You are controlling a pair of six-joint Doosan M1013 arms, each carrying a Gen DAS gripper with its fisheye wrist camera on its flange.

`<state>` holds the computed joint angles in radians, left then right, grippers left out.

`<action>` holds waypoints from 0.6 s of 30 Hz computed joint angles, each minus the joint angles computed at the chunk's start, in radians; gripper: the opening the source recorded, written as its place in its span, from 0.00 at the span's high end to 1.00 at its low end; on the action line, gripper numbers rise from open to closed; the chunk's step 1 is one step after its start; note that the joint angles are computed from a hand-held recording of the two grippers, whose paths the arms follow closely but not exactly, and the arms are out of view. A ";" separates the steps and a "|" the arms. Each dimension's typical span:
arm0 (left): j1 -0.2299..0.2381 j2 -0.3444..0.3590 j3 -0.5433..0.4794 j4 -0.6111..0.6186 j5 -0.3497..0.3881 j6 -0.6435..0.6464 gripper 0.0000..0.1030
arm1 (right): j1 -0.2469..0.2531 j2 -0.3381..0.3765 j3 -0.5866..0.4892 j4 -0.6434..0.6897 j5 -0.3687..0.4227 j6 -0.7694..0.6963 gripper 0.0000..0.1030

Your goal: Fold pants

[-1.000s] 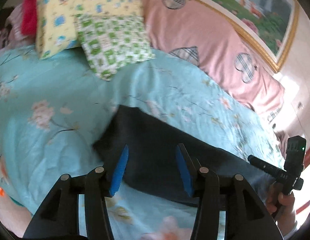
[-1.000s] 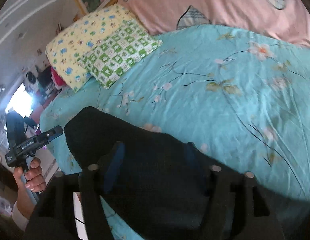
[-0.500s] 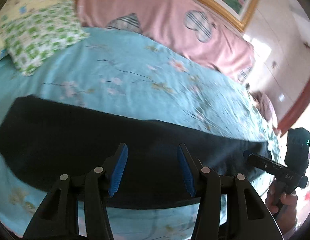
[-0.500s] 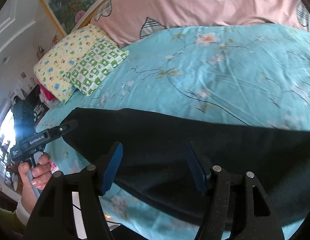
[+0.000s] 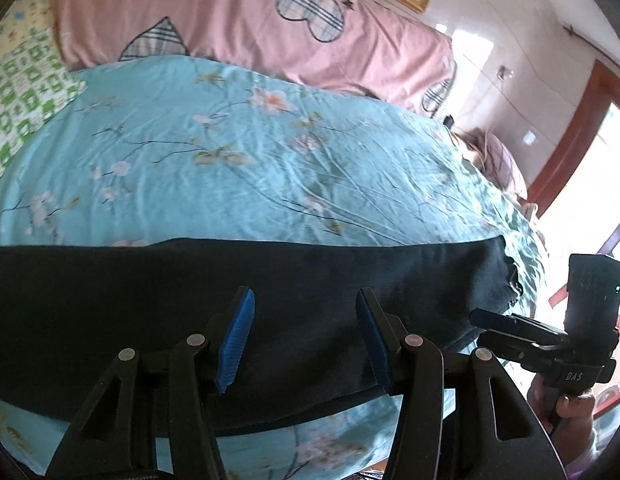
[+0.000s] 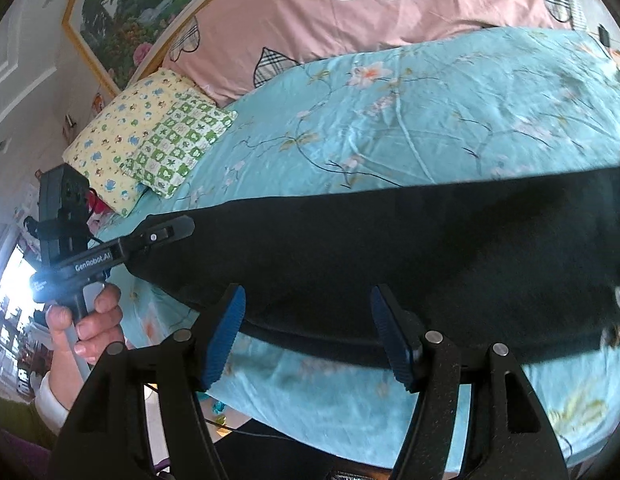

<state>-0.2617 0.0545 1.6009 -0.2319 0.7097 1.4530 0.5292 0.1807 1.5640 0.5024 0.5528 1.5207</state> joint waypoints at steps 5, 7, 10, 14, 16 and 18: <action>-0.016 0.027 -0.033 -0.013 0.024 0.029 0.48 | -0.015 -0.027 0.037 -0.010 -0.014 0.043 0.36; -0.023 0.041 -0.051 -0.021 0.036 0.048 0.47 | -0.020 -0.042 0.058 -0.024 -0.028 0.064 0.36; -0.036 0.065 -0.080 -0.033 0.058 0.079 0.47 | -0.029 -0.061 0.083 -0.063 -0.044 0.129 0.36; -0.059 0.098 -0.122 -0.039 0.092 0.125 0.47 | -0.043 -0.088 0.121 -0.117 -0.073 0.226 0.36; -0.073 0.115 -0.146 -0.041 0.108 0.156 0.46 | -0.051 -0.103 0.141 -0.156 -0.088 0.291 0.36; -0.086 0.131 -0.167 -0.042 0.120 0.188 0.45 | -0.055 -0.116 0.156 -0.199 -0.099 0.352 0.36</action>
